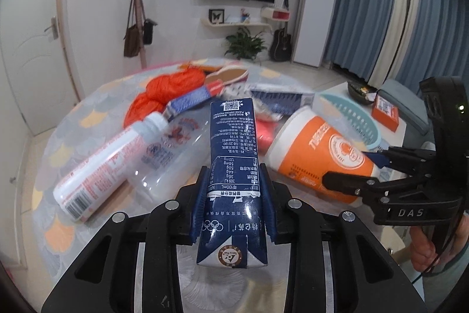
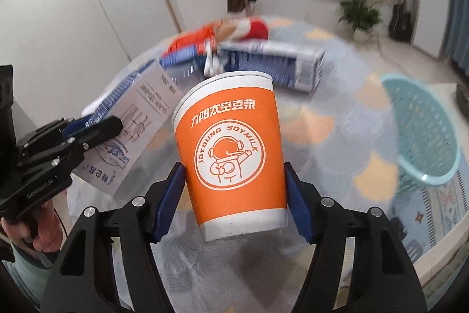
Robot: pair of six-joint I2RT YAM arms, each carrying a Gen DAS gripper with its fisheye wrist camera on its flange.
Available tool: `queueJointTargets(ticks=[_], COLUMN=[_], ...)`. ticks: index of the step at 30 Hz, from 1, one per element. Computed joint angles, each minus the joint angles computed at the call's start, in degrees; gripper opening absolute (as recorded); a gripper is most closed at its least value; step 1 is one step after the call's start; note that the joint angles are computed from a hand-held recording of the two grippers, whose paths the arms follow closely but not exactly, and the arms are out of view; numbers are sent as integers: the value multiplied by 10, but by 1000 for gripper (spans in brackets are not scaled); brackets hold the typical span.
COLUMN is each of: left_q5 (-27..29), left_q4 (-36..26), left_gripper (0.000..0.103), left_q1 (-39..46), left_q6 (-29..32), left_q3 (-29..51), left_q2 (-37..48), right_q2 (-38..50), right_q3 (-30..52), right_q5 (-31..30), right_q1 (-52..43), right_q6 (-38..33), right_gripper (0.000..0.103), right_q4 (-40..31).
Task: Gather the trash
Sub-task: 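Grasp the blue milk carton with left tool while right tool grasps orange cup, then carry both items over the blue basket and open both tools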
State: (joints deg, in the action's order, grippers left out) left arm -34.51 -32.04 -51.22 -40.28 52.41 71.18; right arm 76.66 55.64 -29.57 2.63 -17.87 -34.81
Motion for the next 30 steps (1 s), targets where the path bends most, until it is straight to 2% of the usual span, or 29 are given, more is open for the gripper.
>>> queueJointTargets(ticks=[7, 10, 14, 21, 26, 30], left_q5=[-42, -43, -19, 48, 110, 146], left_q4=[23, 57, 94, 123, 109, 65], left_gripper=[31, 31, 31, 31, 31, 31], left_q1=[-29, -28, -10, 24, 41, 48], left_q6=[31, 67, 122, 196, 205, 212], left_q3=[43, 69, 126, 288, 440, 599], left_q2=[10, 18, 55, 175, 304, 430], right_q2=[-50, -33, 17, 190, 299, 386], right_q3=[30, 57, 105, 259, 339, 402], right_q5=[-22, -32, -32, 12, 58, 95], right_q1=[-92, -147, -213, -269, -271, -270], right_q6=[36, 61, 106, 181, 199, 189], right_gripper=[63, 63, 63, 63, 63, 63], right_q4=[25, 51, 87, 98, 85, 67])
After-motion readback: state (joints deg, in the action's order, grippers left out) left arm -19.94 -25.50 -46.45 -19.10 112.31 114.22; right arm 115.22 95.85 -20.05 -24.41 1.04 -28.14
